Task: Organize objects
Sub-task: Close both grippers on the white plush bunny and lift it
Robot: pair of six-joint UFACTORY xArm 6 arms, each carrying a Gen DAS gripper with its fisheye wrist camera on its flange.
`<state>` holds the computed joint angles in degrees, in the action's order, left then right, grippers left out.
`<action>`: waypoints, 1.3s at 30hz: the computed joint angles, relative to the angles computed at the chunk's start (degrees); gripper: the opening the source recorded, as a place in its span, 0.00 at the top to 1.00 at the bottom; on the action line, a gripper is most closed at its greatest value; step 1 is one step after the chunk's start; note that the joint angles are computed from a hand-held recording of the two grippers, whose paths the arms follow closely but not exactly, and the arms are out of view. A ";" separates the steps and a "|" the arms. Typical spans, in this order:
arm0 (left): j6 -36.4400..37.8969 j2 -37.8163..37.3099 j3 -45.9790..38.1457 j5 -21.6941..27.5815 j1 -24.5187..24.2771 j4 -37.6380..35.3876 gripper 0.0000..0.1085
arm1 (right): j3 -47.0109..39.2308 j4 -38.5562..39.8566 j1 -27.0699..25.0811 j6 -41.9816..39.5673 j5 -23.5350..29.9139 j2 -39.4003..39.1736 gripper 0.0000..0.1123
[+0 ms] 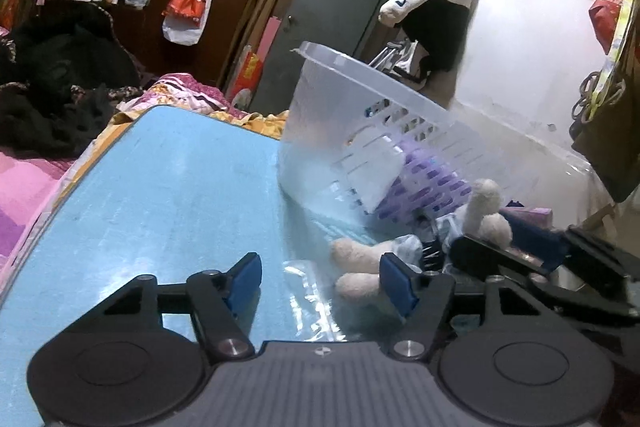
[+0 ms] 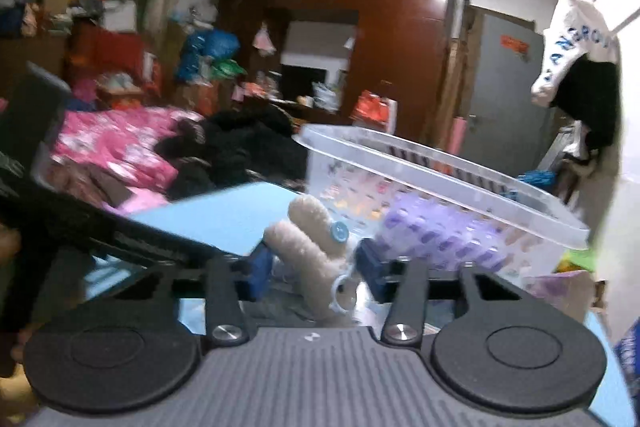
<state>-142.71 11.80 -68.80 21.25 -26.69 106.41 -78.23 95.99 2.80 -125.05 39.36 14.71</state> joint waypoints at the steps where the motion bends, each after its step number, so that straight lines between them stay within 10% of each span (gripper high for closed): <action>1: 0.11 0.10 -0.21 0.70 -0.38 0.15 0.41 | -0.51 -0.40 -0.42 0.79 0.31 0.42 0.64; 9: 4.07 2.26 -3.26 3.73 -3.24 -0.21 0.76 | -4.00 -4.32 -3.78 9.04 4.62 2.62 0.70; 39: -2.19 -3.71 2.44 19.02 -10.38 12.93 0.91 | -1.23 1.06 -7.17 7.35 12.79 1.16 0.72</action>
